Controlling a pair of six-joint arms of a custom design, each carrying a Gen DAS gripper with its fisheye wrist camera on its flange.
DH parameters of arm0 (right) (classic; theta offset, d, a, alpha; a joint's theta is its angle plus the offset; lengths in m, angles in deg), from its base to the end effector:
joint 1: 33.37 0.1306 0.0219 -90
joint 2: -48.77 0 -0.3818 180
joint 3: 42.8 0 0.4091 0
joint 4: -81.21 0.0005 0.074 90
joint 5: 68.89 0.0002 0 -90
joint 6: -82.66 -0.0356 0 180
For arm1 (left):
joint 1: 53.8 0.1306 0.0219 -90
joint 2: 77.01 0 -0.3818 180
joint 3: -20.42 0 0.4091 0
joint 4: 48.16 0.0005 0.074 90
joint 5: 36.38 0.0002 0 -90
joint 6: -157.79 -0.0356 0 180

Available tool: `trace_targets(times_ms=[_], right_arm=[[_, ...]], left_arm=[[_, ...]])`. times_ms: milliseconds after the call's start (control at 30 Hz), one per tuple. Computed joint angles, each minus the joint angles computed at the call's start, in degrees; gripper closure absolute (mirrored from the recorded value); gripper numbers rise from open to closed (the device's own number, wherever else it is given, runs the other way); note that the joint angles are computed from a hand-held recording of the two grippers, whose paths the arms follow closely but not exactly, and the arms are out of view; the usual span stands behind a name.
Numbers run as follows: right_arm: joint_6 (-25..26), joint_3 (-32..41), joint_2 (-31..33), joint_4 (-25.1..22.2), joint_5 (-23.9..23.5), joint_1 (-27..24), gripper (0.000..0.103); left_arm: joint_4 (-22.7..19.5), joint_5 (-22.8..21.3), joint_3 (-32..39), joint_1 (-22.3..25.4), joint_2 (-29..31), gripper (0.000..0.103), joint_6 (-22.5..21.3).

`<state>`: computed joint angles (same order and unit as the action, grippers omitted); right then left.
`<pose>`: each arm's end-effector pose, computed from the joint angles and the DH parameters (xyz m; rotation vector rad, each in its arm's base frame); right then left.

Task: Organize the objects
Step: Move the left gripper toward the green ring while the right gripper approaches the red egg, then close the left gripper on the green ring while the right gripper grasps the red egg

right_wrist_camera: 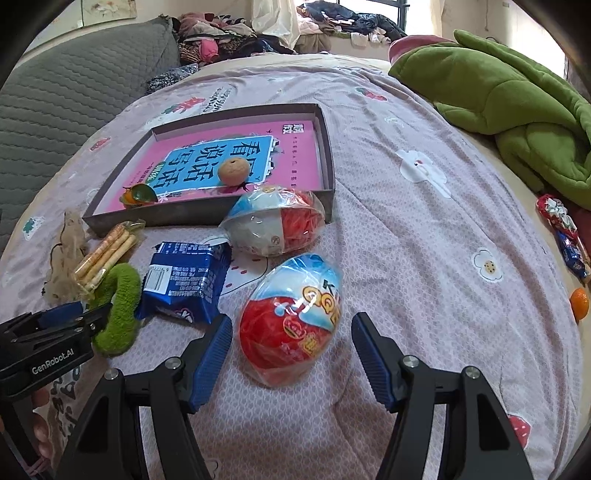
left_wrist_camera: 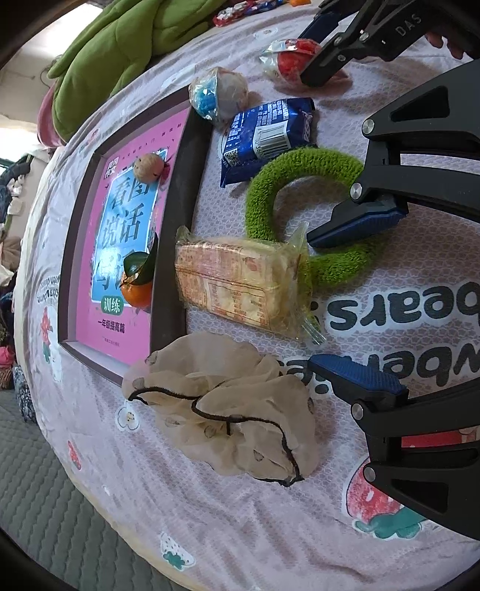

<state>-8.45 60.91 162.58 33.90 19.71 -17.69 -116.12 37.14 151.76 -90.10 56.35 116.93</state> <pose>0.6138 0.1727 0.3157 -0.3361 2.5568 0.1412 0.5938 -0.4243 0.2921 -0.3695 2.6679 -0.0360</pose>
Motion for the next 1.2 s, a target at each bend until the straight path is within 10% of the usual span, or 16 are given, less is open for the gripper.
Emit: trace_targets(times_ms=[400,667,1200], right_arm=[[0.74,-0.05,1.02,0.98,1.07,0.29,0.046],[0.85,-1.15,-0.21,1.13,-1.66,0.05,0.047],[-0.03,-4.00,-4.16,3.24,-4.52,0.08,0.047]], left_arm=[[0.95,0.53,-1.03,-0.20,-0.51,0.045,0.65],[1.83,2.08,-1.31,-1.00,-1.22,0.087,-1.26],[6.71,2.81,-6.57,-1.79,-5.73,0.090,-2.86]])
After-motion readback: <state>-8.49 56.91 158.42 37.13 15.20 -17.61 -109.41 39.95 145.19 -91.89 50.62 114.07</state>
